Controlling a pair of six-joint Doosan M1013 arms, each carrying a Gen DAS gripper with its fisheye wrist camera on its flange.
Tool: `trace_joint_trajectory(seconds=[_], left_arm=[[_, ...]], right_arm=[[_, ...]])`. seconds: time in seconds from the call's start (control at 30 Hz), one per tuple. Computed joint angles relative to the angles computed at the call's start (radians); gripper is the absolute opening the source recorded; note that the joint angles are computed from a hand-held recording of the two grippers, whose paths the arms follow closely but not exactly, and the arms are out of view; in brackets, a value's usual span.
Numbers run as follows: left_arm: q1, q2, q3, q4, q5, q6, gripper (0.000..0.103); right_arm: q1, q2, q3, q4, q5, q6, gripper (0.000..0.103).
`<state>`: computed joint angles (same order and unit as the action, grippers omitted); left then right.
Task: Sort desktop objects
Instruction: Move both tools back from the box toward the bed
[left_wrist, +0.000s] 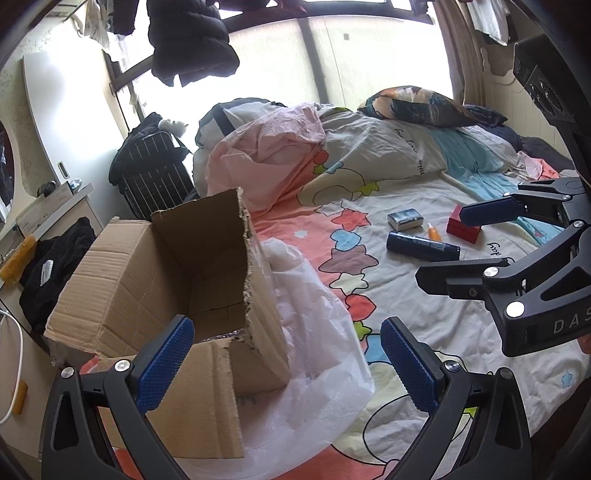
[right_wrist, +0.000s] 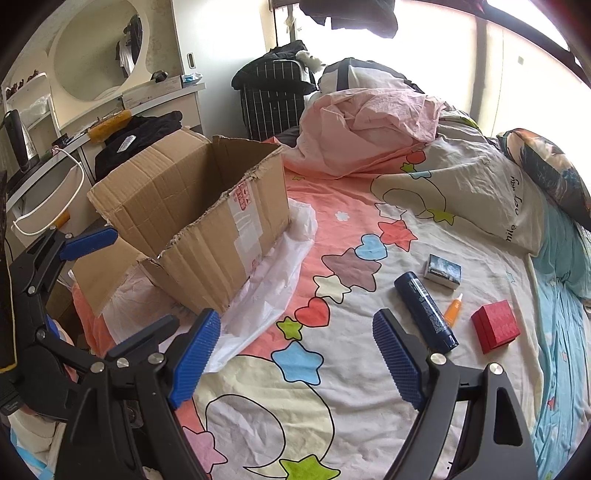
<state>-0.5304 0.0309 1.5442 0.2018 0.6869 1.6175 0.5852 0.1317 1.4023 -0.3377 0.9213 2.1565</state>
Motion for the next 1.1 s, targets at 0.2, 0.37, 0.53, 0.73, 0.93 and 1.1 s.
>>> trace_joint_trajectory(seconds=[0.2,0.37,0.53,0.73,0.93,1.1], left_arm=[[-0.03,0.012,0.007,-0.036,-0.011,0.016,0.103],[-0.057,0.033,0.006,-0.051,0.004,0.031,0.103],[-0.073,0.053,-0.007,-0.087,0.011,0.033,0.103],[-0.085,0.081,-0.031,-0.112,0.015,0.001,0.103],[-0.097,0.115,-0.053,-0.104,0.016,-0.058,0.103],[-0.106,0.15,-0.084,-0.117,0.035,-0.077,0.103]], right_arm=[[-0.019,-0.035,0.049,-0.015,0.003,0.032,0.082],[-0.035,-0.064,0.083,-0.052,0.029,0.063,0.082],[-0.058,-0.092,0.117,-0.059,0.03,0.092,0.082],[-0.076,-0.108,0.145,-0.059,0.037,0.097,0.082],[-0.104,-0.121,0.172,-0.055,0.037,0.103,0.082],[-0.133,-0.129,0.19,-0.042,0.035,0.103,0.082]])
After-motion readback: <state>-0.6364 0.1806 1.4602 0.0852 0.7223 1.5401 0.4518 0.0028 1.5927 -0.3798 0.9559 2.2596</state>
